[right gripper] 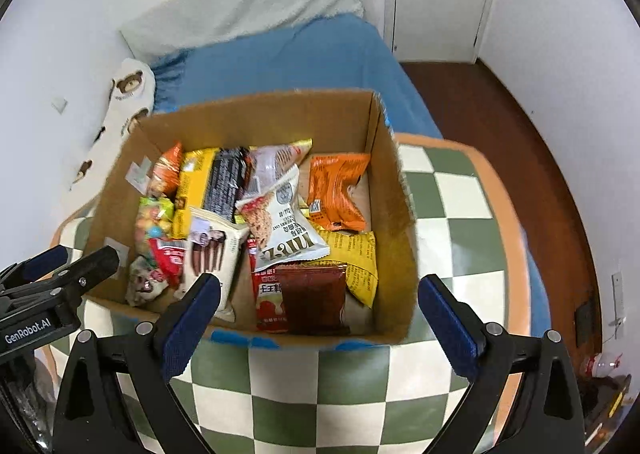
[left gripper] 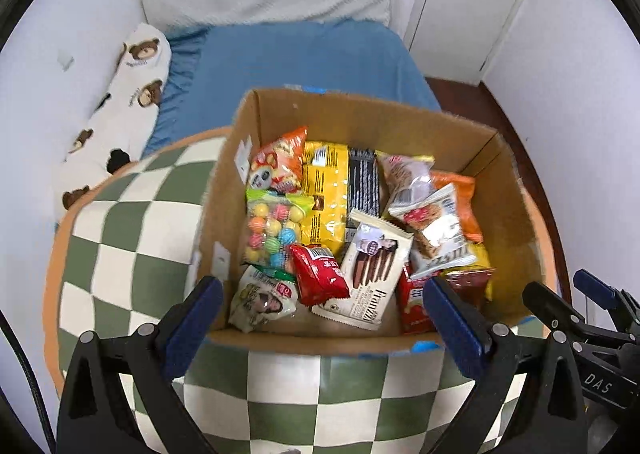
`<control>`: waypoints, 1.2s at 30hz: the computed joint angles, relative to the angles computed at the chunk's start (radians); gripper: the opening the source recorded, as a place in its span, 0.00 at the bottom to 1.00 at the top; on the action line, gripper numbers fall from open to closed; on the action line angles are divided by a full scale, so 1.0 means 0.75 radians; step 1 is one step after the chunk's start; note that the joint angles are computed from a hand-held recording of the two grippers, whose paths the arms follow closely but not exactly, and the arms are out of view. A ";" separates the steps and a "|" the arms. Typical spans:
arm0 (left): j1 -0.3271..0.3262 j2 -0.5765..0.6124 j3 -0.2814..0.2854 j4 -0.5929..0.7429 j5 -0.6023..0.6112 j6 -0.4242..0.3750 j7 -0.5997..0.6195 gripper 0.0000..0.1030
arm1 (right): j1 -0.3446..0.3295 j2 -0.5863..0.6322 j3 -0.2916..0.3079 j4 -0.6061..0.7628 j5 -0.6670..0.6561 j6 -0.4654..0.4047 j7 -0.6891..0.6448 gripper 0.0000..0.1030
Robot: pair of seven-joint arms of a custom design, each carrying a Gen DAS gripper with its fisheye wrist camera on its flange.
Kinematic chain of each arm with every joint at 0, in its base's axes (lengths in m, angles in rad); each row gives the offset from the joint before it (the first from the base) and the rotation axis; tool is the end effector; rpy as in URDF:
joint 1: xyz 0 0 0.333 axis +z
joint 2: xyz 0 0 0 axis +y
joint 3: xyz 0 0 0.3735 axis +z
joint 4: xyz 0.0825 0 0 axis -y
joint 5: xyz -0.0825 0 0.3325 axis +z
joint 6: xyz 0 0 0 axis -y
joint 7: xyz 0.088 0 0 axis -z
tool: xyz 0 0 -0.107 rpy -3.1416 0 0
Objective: Organize snacks
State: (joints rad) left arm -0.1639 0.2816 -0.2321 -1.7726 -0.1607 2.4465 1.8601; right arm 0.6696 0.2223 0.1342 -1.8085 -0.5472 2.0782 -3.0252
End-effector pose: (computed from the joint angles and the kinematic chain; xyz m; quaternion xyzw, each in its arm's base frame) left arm 0.5941 -0.2290 0.5263 -0.4723 0.8542 -0.2083 0.0622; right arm 0.4358 0.4038 0.5097 -0.4418 0.8680 -0.1905 0.1226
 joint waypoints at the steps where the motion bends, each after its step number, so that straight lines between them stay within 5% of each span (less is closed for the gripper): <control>1: 0.007 -0.035 -0.002 -0.034 -0.010 0.021 0.009 1.00 | 0.022 -0.013 0.005 0.011 -0.027 -0.036 0.024 0.98; 11: 0.041 -0.396 0.042 -0.359 -0.226 0.146 0.183 1.00 | 0.191 -0.069 0.104 0.178 -0.185 -0.369 0.153 1.00; 27: -0.018 -0.762 0.167 -0.587 -0.236 0.162 0.262 1.00 | 0.478 0.035 0.152 0.546 -0.336 -0.829 0.208 1.00; 36: -0.045 -0.843 0.202 -0.620 -0.244 0.136 0.279 1.00 | 0.567 0.063 0.123 0.639 -0.350 -0.907 0.197 1.00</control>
